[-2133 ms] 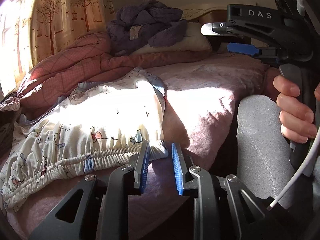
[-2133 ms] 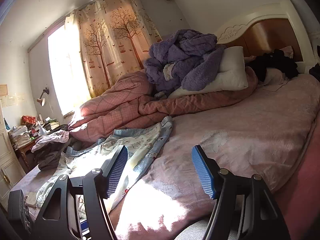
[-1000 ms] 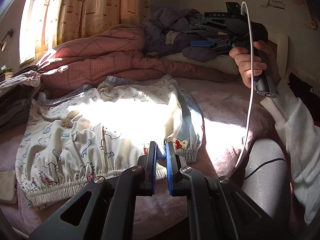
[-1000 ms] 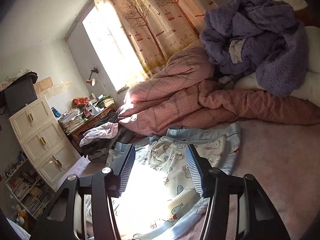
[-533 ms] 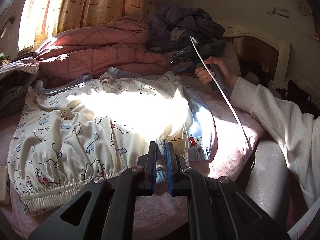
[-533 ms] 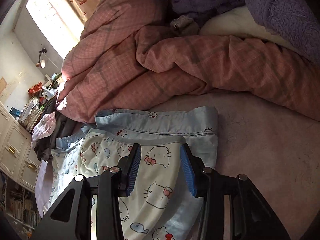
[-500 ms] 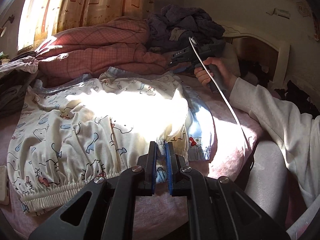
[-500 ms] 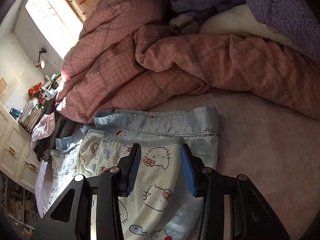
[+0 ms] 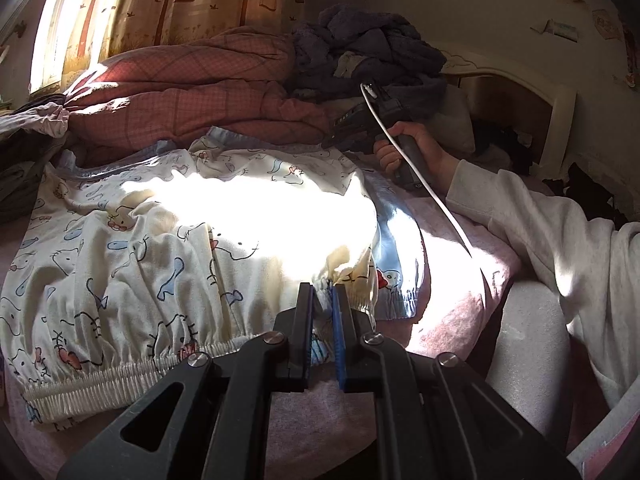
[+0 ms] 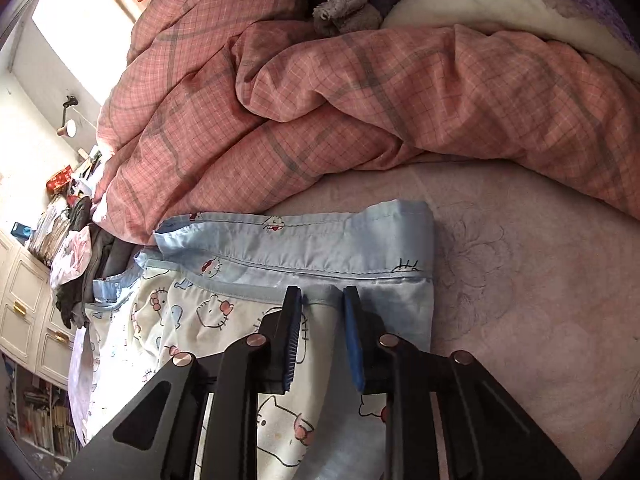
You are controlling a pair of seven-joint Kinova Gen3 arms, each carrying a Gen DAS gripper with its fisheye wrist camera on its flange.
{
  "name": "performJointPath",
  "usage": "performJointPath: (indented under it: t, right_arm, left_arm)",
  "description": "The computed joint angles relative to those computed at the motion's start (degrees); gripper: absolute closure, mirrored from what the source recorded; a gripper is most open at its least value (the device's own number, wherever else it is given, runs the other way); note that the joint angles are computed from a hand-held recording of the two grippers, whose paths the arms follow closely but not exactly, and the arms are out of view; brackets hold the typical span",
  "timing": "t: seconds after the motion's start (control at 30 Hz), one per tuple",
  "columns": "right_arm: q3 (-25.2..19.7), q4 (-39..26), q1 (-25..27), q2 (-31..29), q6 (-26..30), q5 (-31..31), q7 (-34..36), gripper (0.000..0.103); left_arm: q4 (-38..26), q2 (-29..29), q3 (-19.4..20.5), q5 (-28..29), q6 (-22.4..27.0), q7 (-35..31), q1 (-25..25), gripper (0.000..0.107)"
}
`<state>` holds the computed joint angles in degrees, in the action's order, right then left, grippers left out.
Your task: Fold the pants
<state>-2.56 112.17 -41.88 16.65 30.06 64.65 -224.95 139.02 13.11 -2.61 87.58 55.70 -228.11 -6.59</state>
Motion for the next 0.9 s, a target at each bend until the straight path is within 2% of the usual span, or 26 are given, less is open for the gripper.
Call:
performJointPath:
  t: [0.07,0.1,0.17,0.2,0.3,0.4,0.57,0.63,0.8,0.9]
  right_arm:
    - [2.3,0.1,-2.5,-0.4,0.9,-0.1,-1.4,0.096]
    - [2.8,0.5,-3.1,-0.7,1.1,1.3,-3.0,0.098]
    - [0.5,0.8,-2.5,-1.5,4.1,3.0,-5.0,0.098]
    - [-1.4,0.5,-1.7,-1.9,6.3,3.0,-4.9,0.098]
    - [-3.5,-0.3,-2.1,-3.8,12.3,1.1,-3.2,0.099]
    - [-5.6,0.7,-2.9,-6.7,17.8,2.4,-5.7,0.099]
    - [-9.7,0.9,-2.4,-9.6,24.4,0.5,-3.7,0.099]
    - [-10.5,1.2,-1.8,-10.1,24.6,-0.9,-3.4,0.099]
    - [-11.0,1.4,-0.7,-9.1,22.9,-3.9,-2.5,0.099]
    - [-10.4,0.6,-0.2,-8.9,20.7,-3.8,-2.1,0.099]
  left_arm:
    - [-0.3,-0.2,-0.3,-2.4,2.5,0.7,-1.1,0.099]
    - [-0.6,-0.2,-0.4,-4.2,4.5,1.1,-2.0,0.099]
    - [-1.3,-0.3,-0.4,-7.8,8.2,2.2,-3.6,0.099]
    - [-0.9,-1.1,-0.4,-8.5,9.1,1.6,-4.0,0.099]
    - [0.9,-3.5,-0.6,-9.3,10.7,-1.2,-4.9,0.099]
    - [-0.3,-2.5,-0.6,-12.4,14.3,1.0,-5.8,0.099]
    - [-0.2,-3.2,-0.3,-13.4,13.9,1.5,-5.4,0.099]
    - [0.5,-3.6,-0.4,-12.8,13.8,0.4,-5.6,0.099]
    - [-1.3,-2.7,-1.1,-12.2,13.3,4.0,-6.5,0.099]
    - [-0.5,-3.9,-1.9,-9.6,11.4,2.0,-7.5,0.099]
